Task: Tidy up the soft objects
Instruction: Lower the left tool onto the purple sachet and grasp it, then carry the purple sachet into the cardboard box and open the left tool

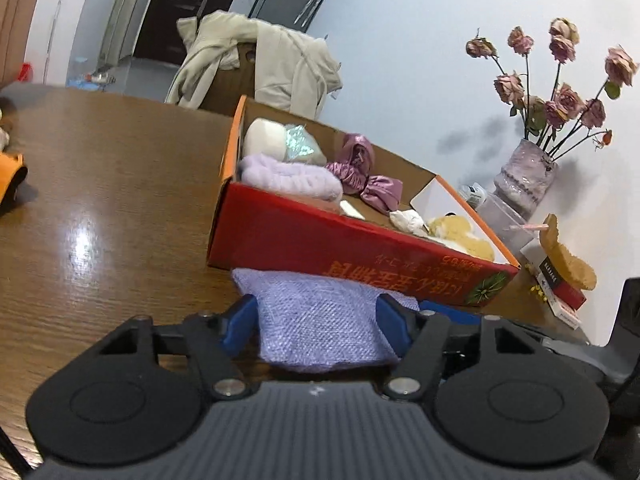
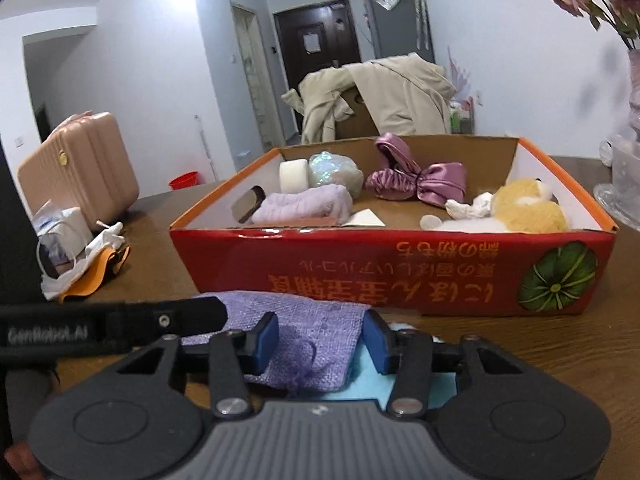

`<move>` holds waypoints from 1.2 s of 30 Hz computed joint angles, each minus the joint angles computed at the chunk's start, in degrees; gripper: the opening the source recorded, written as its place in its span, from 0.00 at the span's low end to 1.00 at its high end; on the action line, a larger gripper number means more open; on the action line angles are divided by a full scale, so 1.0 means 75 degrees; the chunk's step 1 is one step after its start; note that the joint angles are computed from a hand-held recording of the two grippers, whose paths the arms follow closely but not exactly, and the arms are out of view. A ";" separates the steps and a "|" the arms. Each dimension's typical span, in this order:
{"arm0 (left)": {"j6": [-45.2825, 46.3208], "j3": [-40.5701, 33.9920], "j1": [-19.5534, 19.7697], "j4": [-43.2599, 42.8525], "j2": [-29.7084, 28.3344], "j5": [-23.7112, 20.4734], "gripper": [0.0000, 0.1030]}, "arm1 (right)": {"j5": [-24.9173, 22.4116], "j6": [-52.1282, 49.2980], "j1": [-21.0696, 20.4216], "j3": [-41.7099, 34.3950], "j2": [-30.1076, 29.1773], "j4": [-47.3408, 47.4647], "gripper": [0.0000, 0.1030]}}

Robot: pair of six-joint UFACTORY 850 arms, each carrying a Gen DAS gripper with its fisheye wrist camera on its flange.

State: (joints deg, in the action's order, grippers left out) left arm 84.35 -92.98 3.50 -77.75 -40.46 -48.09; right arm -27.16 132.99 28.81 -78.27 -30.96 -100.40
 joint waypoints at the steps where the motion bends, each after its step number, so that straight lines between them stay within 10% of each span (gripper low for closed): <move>1: -0.0181 -0.0119 0.0002 0.0160 -0.0097 -0.0083 0.51 | 0.0050 0.0174 -0.0014 0.0045 0.0021 -0.0192 0.49; 5: -0.0420 -0.0276 0.0039 0.0627 -0.0190 -0.0424 0.24 | 0.0177 0.0282 -0.0051 0.0094 0.0021 -0.0568 0.48; 9: -0.0481 0.0050 0.0199 0.0904 0.0141 -0.0486 0.20 | 0.0391 -0.0405 0.0037 0.0118 0.0158 -0.0285 0.05; 18: 0.0033 0.1828 0.1109 0.1270 0.1320 -0.1378 0.20 | 0.0190 -0.1870 0.1111 0.0887 0.0966 0.1365 0.09; 29: 0.1031 0.3161 0.1696 0.1530 0.2126 -0.2107 0.20 | -0.1391 0.1831 0.2226 0.2681 0.1932 0.0678 0.41; 36: 0.1341 0.3487 0.1814 0.1404 0.2321 -0.2027 0.21 | -0.1995 -0.0227 0.2601 0.1960 0.1337 0.1924 0.33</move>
State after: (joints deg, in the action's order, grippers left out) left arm 94.40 -66.83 17.10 -67.22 -23.05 -63.29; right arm -42.12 131.29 48.32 -63.57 -20.93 -85.97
